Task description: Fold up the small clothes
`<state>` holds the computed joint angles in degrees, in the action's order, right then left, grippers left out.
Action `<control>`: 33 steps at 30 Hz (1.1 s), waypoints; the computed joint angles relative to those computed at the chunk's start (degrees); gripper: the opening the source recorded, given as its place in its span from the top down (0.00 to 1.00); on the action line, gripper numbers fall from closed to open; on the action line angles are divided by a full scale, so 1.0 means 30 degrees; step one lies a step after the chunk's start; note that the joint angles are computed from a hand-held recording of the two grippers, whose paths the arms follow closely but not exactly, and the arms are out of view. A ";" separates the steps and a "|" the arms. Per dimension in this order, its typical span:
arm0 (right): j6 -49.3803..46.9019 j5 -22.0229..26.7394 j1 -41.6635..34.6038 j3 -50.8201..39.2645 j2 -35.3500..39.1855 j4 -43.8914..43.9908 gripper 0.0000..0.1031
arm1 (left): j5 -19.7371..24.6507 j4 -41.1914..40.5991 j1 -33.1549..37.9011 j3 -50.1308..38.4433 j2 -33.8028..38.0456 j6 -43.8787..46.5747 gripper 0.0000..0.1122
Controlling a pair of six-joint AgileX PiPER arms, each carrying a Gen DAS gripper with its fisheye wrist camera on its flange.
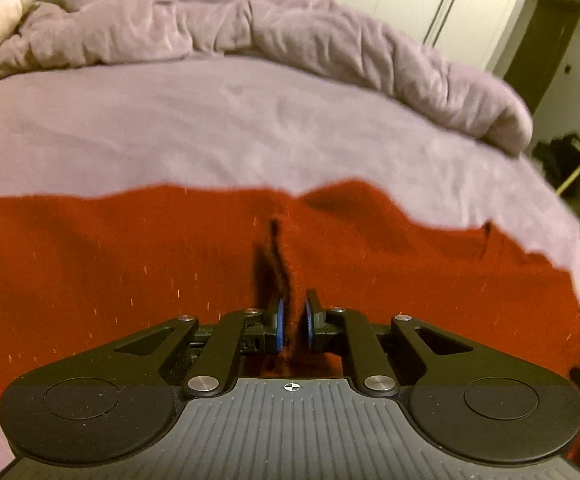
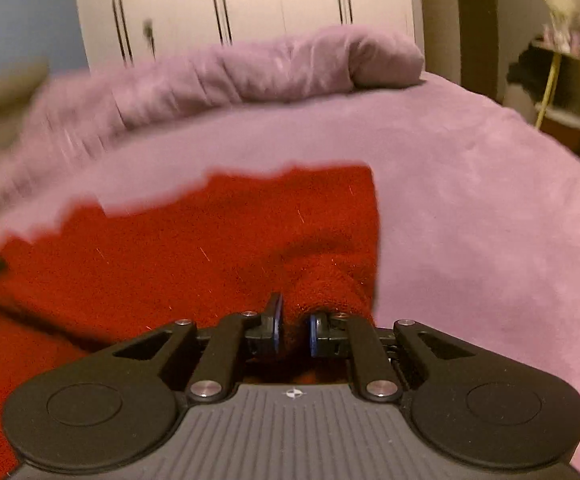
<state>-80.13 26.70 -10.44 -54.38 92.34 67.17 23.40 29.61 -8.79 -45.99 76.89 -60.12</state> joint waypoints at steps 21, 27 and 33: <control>0.6349 0.1724 0.0748 -0.0955 -0.0827 -0.5272 0.84 | 0.0494 0.1810 -0.0592 0.0026 0.0437 -0.0695 0.87; 0.1773 -0.1548 0.1909 0.0538 -0.0376 -0.1844 0.87 | 0.1137 0.4139 -0.1327 -0.0223 0.1267 -0.2365 0.86; 0.0885 -0.3566 0.3111 0.1277 -0.0762 -0.2137 0.86 | 0.2561 0.5283 -0.2208 -0.0868 0.1945 -0.3937 0.81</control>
